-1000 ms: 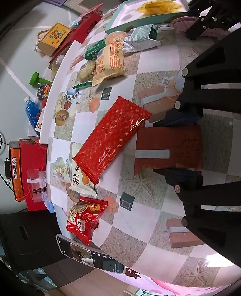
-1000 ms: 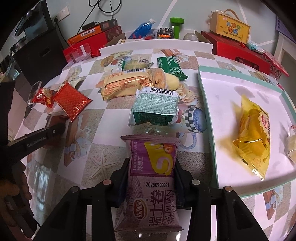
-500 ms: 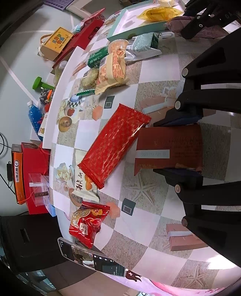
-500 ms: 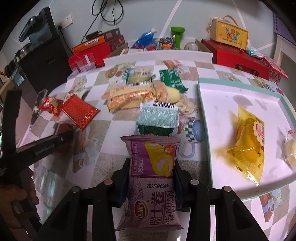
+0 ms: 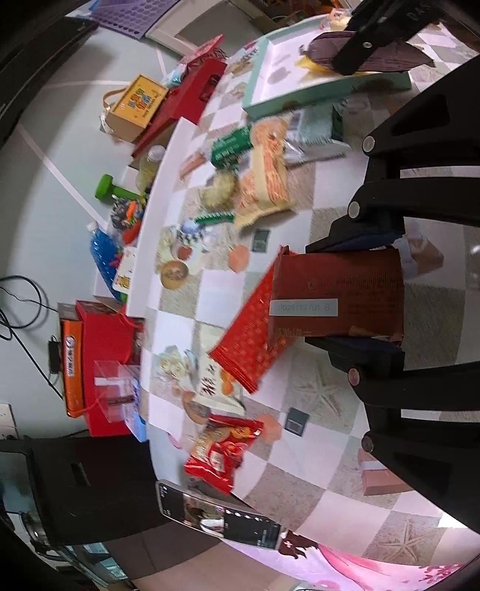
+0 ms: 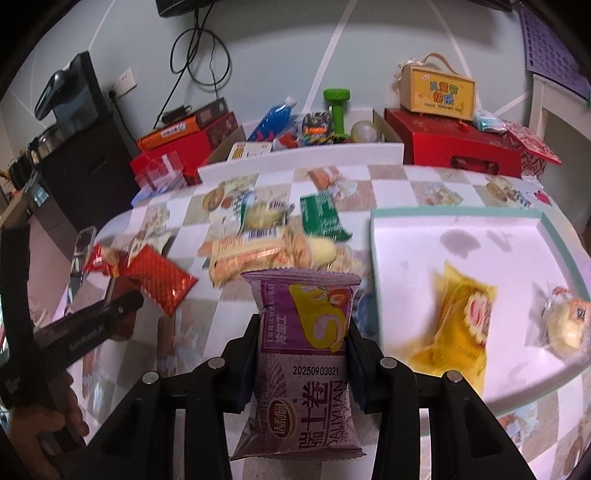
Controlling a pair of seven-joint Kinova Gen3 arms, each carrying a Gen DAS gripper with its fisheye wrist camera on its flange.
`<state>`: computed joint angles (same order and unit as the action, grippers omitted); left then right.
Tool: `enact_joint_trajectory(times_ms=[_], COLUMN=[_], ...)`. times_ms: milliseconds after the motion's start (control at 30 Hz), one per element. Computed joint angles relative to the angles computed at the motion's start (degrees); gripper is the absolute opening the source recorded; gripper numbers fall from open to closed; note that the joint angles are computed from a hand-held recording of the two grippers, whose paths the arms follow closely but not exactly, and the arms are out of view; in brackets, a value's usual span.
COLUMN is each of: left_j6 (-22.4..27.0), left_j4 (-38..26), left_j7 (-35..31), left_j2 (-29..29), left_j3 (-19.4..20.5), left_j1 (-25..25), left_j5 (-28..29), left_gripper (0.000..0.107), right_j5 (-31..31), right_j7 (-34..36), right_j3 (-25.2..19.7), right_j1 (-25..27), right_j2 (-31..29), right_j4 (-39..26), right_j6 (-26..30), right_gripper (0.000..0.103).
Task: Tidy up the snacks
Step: 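Carry the red carton with the left tool while the right tool carries the pink bag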
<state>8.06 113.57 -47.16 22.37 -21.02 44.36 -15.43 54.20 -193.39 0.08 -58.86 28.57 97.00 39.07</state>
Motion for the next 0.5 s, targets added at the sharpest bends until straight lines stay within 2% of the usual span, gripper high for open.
enact_joint_trajectory(times_ms=[100,333,500], left_j6=[0.2,1.0,1.7], left_j4=[-1.0,-4.5,-7.2], left_j7=[-0.2,-2.9,-5.3], left_j2=[0.2,1.3,2.2], left_j3=[0.4,5.0,7.9], left_j1=[0.4,-1.4,-1.7], left_j5=[-0.3,-0.6,-0.7], left_gripper=[0.041,0.041,0.041], right_j5=[0.2,2.0,2.8], right_j7=[0.7,-0.6,-3.4], right_j3=[0.3,1.2,1.7], right_j1=[0.7,2.3,3.8], right_j2=[-0.3,-0.9,-1.8], right_j4=[-0.8,-1.3,0.8], right_j6=[0.4,0.3,-0.3], right_gripper=[0.043,0.043,0.043])
